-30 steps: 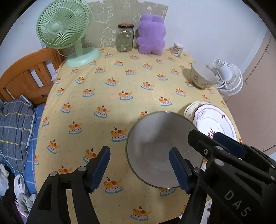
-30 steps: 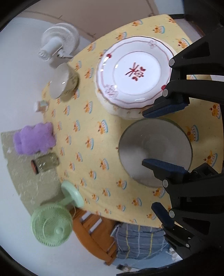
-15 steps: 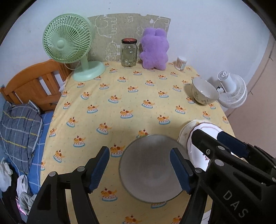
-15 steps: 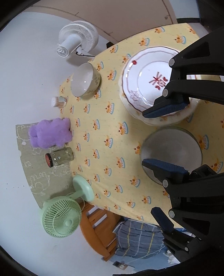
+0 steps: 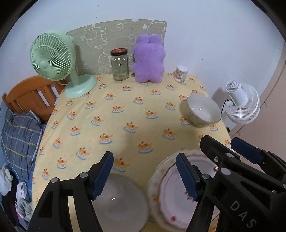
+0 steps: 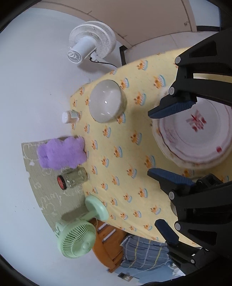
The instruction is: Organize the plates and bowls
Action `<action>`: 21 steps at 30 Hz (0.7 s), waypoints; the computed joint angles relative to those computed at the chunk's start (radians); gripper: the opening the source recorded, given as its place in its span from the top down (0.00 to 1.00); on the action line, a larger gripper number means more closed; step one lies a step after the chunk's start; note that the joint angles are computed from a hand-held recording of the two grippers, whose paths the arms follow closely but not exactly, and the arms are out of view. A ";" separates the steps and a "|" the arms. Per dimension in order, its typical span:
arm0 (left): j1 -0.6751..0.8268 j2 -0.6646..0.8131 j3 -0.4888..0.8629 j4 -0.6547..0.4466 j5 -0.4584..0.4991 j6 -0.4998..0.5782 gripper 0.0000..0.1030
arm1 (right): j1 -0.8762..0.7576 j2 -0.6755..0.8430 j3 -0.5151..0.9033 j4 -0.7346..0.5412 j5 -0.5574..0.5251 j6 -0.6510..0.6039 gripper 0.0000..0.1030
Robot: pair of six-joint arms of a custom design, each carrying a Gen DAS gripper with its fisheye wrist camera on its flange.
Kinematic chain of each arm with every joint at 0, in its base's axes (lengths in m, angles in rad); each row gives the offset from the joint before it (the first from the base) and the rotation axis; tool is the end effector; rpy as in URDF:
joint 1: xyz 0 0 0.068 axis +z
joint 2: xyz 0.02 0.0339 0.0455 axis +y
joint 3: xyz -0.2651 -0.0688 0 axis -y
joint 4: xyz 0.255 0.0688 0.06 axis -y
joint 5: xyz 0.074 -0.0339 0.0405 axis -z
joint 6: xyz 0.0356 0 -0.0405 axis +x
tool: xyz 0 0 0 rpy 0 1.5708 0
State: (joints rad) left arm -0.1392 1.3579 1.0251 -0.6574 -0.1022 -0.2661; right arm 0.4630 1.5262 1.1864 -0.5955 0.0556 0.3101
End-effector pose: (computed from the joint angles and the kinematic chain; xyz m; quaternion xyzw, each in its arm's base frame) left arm 0.2824 -0.0359 0.2545 -0.0753 0.9541 -0.0096 0.2899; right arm 0.2994 0.1472 0.2618 -0.0639 0.9475 0.0933 0.2992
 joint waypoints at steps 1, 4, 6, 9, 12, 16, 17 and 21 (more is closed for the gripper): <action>-0.015 0.020 0.018 0.000 -0.011 -0.017 0.28 | -0.031 0.012 0.012 0.002 -0.021 -0.028 0.40; -0.066 0.096 0.085 0.005 -0.050 -0.070 0.28 | -0.095 0.046 0.047 0.005 -0.065 -0.082 0.40; -0.092 0.140 0.121 0.020 -0.073 -0.089 0.28 | -0.134 0.072 0.072 0.008 -0.094 -0.115 0.39; -0.129 0.216 0.185 0.035 -0.109 -0.113 0.27 | -0.195 0.127 0.124 0.011 -0.130 -0.180 0.33; -0.154 0.304 0.264 0.031 -0.127 -0.155 0.27 | -0.244 0.182 0.171 0.018 -0.160 -0.236 0.31; -0.179 0.395 0.352 0.041 -0.137 -0.190 0.23 | -0.309 0.270 0.259 0.013 -0.215 -0.282 0.30; -0.185 0.416 0.376 0.040 -0.142 -0.196 0.21 | -0.325 0.296 0.286 0.009 -0.229 -0.290 0.29; -0.205 0.514 0.481 0.021 -0.168 -0.223 0.16 | -0.368 0.373 0.352 0.031 -0.275 -0.317 0.26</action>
State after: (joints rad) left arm -0.3437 1.8724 1.5060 -0.6361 -0.2702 -0.4894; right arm 0.0951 1.8988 1.5388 -0.5650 -0.2191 -0.0068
